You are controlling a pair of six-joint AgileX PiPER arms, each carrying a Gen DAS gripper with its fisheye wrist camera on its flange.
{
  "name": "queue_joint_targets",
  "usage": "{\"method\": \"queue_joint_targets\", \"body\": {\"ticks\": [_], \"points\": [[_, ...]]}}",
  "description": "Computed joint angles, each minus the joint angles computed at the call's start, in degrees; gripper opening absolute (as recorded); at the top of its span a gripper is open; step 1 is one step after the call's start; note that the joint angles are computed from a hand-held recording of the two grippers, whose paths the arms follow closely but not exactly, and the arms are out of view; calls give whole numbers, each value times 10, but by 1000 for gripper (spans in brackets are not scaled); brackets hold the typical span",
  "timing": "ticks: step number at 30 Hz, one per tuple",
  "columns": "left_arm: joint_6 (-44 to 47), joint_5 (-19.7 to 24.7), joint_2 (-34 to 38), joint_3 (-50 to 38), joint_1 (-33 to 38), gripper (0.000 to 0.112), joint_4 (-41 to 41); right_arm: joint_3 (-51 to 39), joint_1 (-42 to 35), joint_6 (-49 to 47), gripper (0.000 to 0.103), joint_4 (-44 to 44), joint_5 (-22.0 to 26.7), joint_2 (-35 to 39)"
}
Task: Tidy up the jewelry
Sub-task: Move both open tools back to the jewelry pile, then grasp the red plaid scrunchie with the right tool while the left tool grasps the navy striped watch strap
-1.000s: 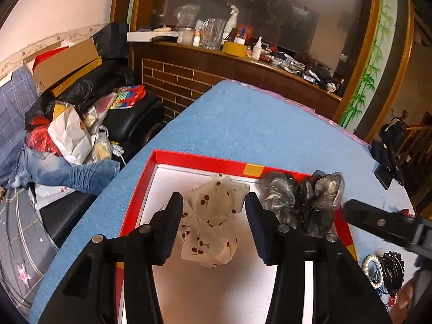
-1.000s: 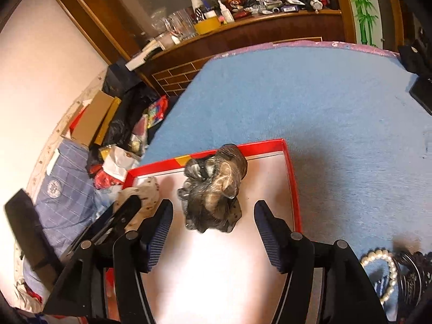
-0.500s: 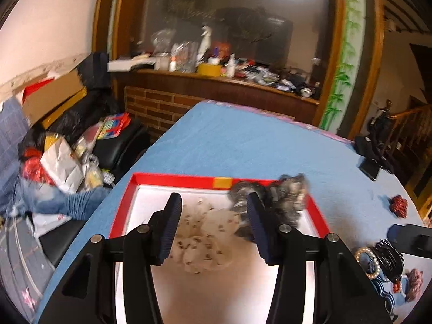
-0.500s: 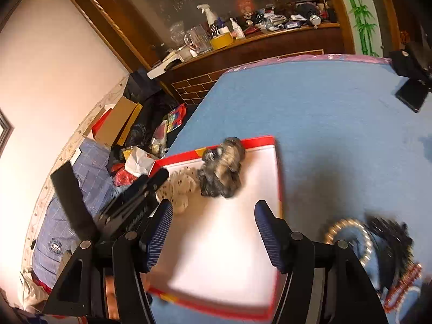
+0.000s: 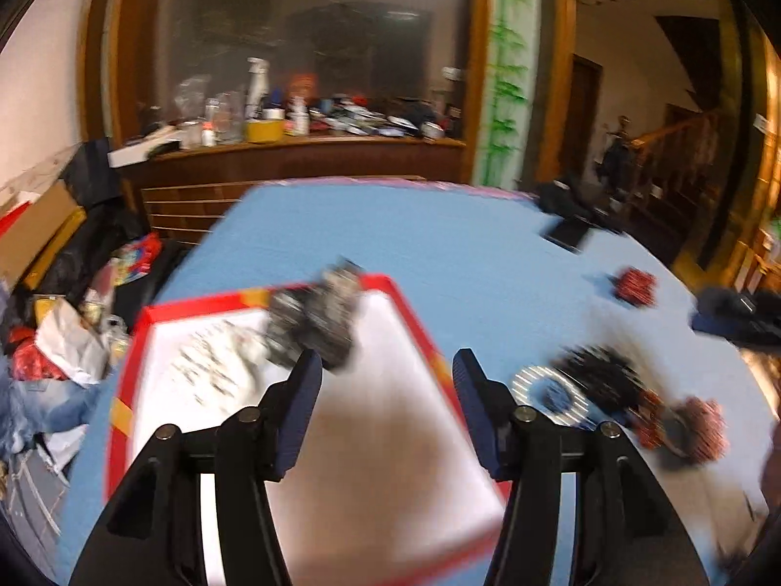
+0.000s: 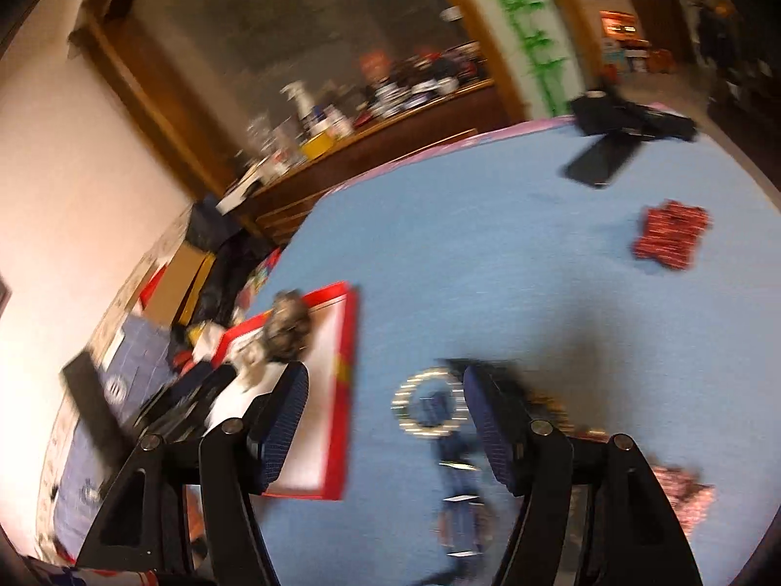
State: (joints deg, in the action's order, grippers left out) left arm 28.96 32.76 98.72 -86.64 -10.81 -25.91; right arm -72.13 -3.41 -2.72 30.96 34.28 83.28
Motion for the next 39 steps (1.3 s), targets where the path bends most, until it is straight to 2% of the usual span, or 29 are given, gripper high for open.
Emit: {"method": "queue_joint_targets", "body": {"ticks": [3,7,10,12,14,18,21,26,30,33,39], "points": [[51,14,-39,59,-21,55,-48,62,-65,-54,71,60,-2,-44],[96,23,-78,130,-51,55,-98,138,-131,-92,71,79,-8,-97],[79,14,-91,160,-91,55,-84,189,-175,-125,71,91,-20,-123],[60,3,-92,174,-115,55,-62,217,-215,-171,71,129,-20,-125],[28,-4,-87,177,-136,55,-29,233,-264,-243,71,208,2,-113],[-14,5,-75,167,-148,55,0,237,-317,-300,71,282,50,-89],[-50,7,-63,153,-156,55,27,232,-321,-304,75,285,77,-78],[-89,15,-48,138,-174,55,62,225,-309,-249,78,228,77,-73],[-119,22,-38,126,-186,61,89,209,-330,-284,80,259,149,-27],[-131,22,-35,120,-192,61,99,201,-321,-299,82,262,175,-11],[-156,26,-25,108,-197,61,123,183,-227,-257,87,153,138,-27]]}}
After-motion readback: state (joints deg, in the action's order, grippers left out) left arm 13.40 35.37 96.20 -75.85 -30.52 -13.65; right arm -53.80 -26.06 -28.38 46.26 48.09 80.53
